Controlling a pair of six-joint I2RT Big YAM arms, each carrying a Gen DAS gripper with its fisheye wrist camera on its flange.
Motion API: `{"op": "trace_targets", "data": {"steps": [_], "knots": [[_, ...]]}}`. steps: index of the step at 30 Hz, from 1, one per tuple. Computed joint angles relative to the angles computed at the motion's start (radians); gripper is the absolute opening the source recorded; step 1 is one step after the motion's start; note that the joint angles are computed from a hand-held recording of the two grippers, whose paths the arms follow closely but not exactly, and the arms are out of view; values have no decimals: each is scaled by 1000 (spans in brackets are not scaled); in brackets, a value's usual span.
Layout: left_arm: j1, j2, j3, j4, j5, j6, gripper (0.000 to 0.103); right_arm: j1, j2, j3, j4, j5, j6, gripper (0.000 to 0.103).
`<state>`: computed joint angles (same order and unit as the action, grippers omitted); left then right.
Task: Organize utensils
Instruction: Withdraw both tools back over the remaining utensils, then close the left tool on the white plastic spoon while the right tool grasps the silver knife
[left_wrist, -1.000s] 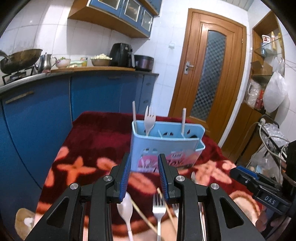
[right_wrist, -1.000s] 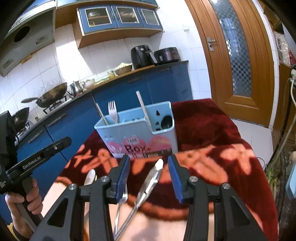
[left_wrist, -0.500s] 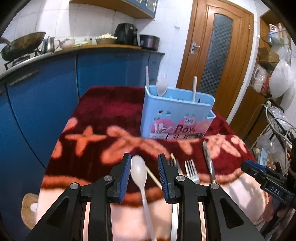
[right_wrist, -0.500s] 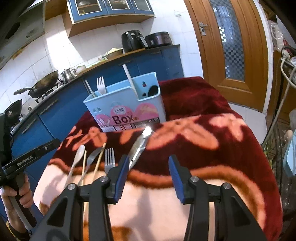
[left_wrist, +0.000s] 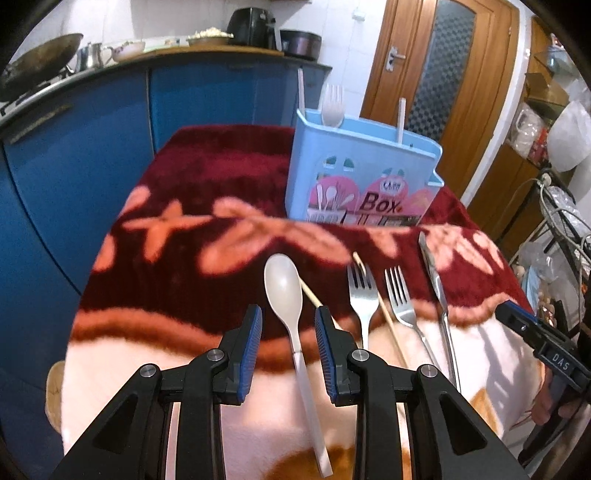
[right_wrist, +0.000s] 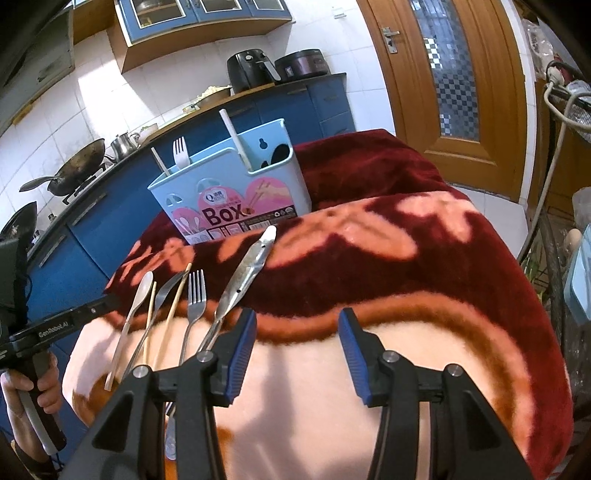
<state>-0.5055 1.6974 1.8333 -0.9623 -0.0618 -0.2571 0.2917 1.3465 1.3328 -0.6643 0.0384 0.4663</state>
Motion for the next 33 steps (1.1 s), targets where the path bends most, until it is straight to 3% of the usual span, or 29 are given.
{"op": "trace_targets", "data": {"steps": [8, 13, 21, 25, 33], "knots": [[8, 62, 74, -106, 62, -23, 30, -11, -4, -17, 3, -17, 8, 50], [26, 118, 153, -202, 172, -17, 30, -14, -5, -21, 4, -20, 7, 50], [41, 201, 297, -354, 192, 16, 11, -14, -4, -22, 4, -19, 7, 51], [49, 185, 266, -324, 211, 9, 8, -15, -1, -17, -6, -19, 2, 51], [72, 92, 105, -129, 305, -32, 6, -9, 53, 73, -92, -69, -13, 51]]}}
